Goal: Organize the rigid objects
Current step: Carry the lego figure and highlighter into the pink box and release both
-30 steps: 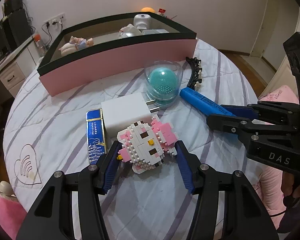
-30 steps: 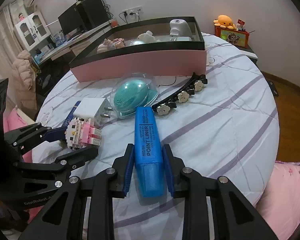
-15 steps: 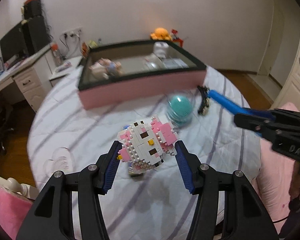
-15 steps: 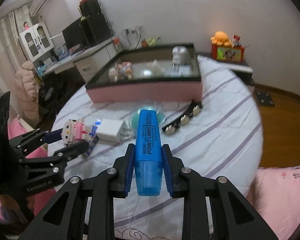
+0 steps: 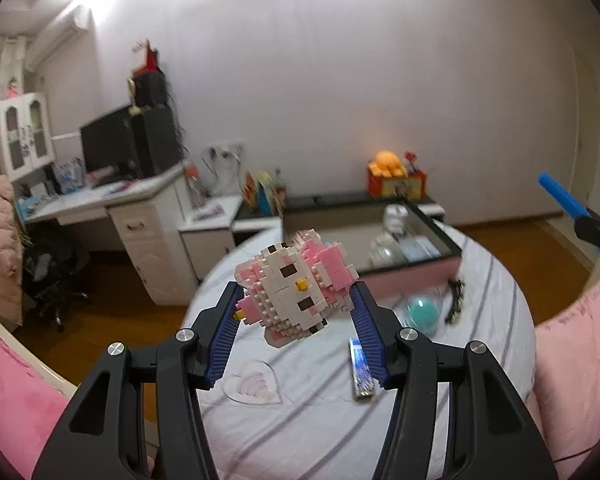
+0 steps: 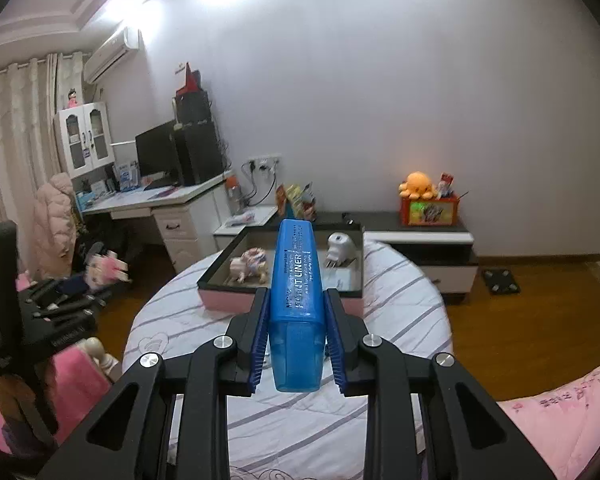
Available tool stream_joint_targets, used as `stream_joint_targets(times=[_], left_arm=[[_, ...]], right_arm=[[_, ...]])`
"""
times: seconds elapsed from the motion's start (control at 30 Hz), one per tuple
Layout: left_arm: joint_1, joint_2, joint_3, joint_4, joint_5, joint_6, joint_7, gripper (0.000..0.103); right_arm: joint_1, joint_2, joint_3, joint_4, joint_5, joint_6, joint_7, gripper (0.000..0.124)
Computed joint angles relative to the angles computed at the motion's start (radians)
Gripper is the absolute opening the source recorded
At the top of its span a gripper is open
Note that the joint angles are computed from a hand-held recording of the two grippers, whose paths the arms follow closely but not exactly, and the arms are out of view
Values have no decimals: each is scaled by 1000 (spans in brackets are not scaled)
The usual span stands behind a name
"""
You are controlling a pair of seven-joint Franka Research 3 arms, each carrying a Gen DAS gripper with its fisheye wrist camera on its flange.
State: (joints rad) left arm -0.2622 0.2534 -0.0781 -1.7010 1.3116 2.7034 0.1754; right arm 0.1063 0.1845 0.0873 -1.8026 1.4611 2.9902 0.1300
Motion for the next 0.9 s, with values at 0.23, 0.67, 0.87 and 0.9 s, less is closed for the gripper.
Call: stream_joint_targets(times=[0.23, 0.67, 0.87, 0.9], left_arm=[[-7, -32, -10, -25, 101, -66, -101, 56], [4, -7, -20, 2, 85, -54, -75, 56], [15, 82, -2, 112, -26, 0, 36, 56], [14, 100, 5, 134, -54, 4, 63, 56]], right_arm=[[5, -24, -15, -5, 170, -24, -139, 27], [11, 0, -21, 14, 105, -31, -75, 27], [0, 54, -9, 73, 36, -36, -2, 27], [-4, 69, -5, 92, 28, -36, 11, 27]])
